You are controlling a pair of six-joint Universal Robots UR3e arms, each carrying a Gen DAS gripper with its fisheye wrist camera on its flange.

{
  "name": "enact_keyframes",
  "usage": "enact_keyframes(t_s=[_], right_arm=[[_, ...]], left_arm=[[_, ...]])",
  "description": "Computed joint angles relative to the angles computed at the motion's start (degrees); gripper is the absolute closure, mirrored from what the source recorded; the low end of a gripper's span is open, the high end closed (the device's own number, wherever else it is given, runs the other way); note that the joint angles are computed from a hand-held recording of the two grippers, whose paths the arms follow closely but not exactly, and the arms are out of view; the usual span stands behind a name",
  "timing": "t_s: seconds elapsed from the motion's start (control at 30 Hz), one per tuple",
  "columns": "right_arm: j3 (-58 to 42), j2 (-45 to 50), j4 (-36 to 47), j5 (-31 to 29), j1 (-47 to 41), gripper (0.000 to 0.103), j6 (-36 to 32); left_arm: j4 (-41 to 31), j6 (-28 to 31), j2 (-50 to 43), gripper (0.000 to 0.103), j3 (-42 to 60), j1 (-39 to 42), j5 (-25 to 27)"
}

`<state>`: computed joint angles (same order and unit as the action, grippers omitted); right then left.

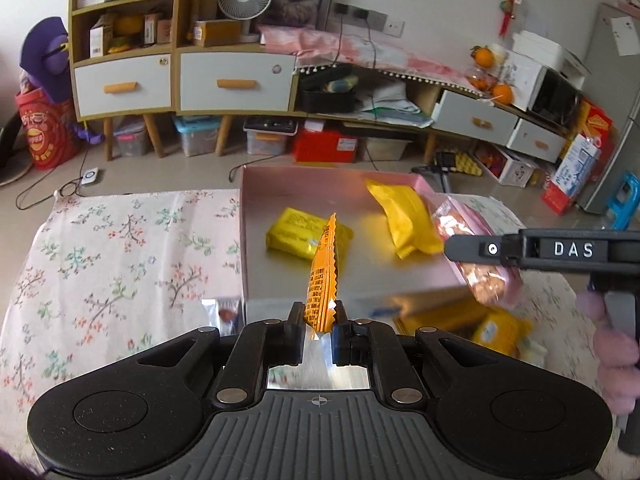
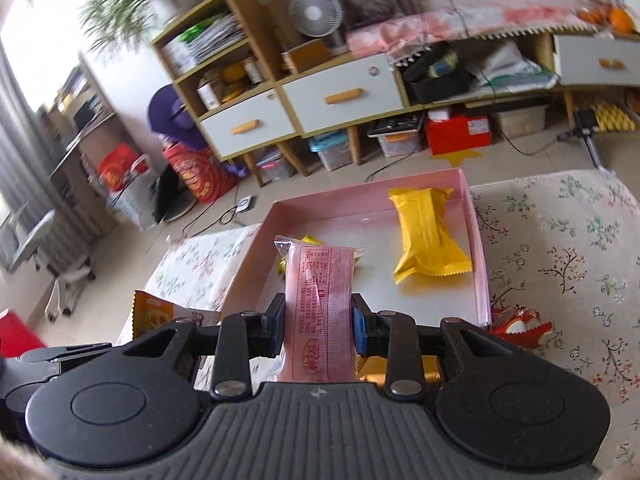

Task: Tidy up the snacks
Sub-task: 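Carry both packs into the pink box and open both tools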

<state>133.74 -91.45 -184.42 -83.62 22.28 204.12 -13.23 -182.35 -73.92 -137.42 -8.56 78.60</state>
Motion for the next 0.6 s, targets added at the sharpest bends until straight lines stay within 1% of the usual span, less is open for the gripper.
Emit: enact_keyframes(t_s=[0.13, 0.23, 0.33, 0.47, 0.6], right_arm=[[-1.9, 2.9, 0.0, -0.1, -1.7, 0.074, 1.6], [-3.5, 6.0, -0.8, -0.3, -2.5, 0.074, 1.9], [-5.0, 8.7, -0.9, -0.5, -2.9, 0.074, 2.6], [-7.0, 11.9, -0.6, -1.0, -2.8, 0.074, 2.9], [-8.2, 13.8, -0.3, -1.9, -2.1, 0.074, 2.1]], left_arm=[[-0.4, -0.4, -9.2, 0.093, 6.8, -2.2, 2.7], [-2.9, -2.2, -14.9, 0.093, 11.9, -3.4, 4.9], [-5.1, -3.5, -19.4, 0.093, 16.3, -3.5, 5.4], [-5.8, -5.1, -23.3, 0.094, 18.6, -2.4, 3.4], [-2.8, -5.4, -25.3, 0.094, 17.6, -0.5, 0.1]])
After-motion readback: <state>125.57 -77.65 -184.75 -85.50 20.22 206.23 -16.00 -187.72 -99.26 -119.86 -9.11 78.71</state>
